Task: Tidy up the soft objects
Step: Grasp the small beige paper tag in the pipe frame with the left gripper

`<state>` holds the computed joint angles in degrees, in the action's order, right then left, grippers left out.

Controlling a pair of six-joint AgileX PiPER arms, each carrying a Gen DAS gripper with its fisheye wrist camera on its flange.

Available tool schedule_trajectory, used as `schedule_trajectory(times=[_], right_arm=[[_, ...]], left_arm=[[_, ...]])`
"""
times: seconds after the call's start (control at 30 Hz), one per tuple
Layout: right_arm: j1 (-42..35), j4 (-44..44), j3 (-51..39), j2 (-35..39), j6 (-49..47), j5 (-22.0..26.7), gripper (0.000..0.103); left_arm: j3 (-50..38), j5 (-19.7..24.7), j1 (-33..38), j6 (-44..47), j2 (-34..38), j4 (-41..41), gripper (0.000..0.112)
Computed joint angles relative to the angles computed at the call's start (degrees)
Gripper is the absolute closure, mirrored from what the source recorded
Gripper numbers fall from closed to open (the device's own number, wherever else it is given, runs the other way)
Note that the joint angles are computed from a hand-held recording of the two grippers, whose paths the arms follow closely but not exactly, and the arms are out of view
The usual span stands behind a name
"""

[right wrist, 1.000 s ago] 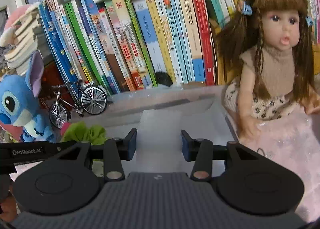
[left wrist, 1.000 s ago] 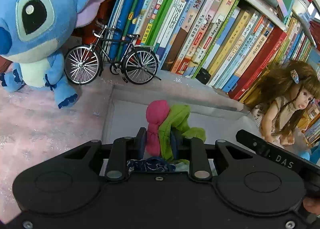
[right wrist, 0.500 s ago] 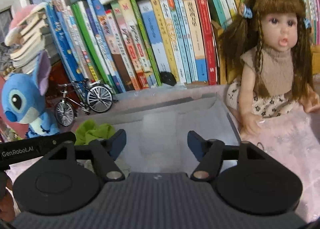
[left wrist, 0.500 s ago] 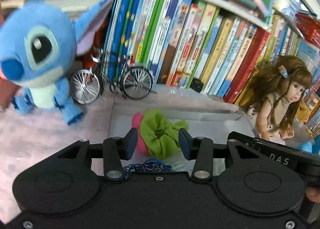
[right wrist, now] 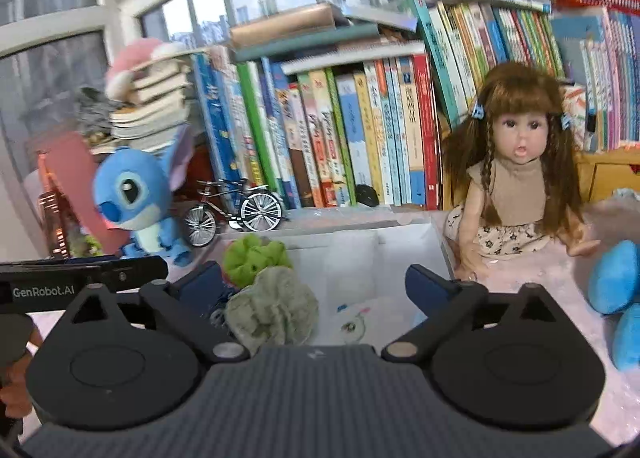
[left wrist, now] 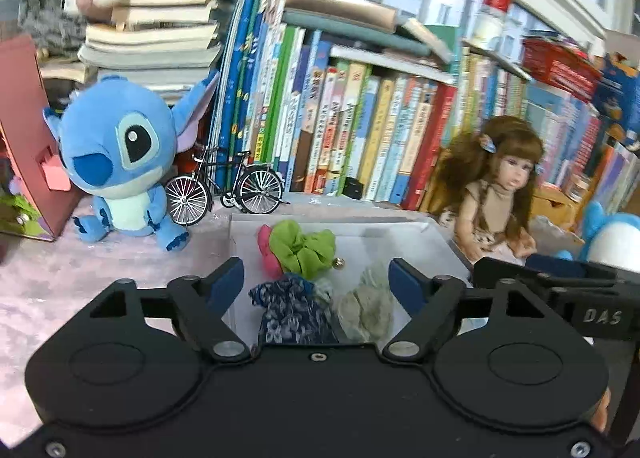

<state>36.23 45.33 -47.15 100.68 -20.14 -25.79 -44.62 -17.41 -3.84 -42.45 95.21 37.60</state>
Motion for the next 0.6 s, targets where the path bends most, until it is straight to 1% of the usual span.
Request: schedule_trajectory(times=[0.1,0.23,0.37,0.43,0.6], right_arm=[[3.1,-1.2,5.7,-3.3,2.3,-4.0,0.0],[8.0,-1.5,12.9,-5.8,6.6,-10.0,0.0],[14.6,2.8,18.4,-5.8,8.0,-17.3,0.0],[18.2,5.7,20.5,-5.3,8.5,-20.5,0.0],[26.9,14.8,23.2,-3.8,7.9,-26.8,0.0]], left_arm=[[6.2,-3.2,0.7,4.0,-4.2,-2.2,0.032],[14.3,-7.2,2.3,4.7,-9.5,-1.5,0.032],[22.5,-12.6,3.9,9.2,-13.4,-4.0,0.031],[26.0,-14.9,4.9,9.9,-14.8,-3.9,0.031],[35.3,-19.4,5.6,14.9,-19.6,-6.8,0.031]])
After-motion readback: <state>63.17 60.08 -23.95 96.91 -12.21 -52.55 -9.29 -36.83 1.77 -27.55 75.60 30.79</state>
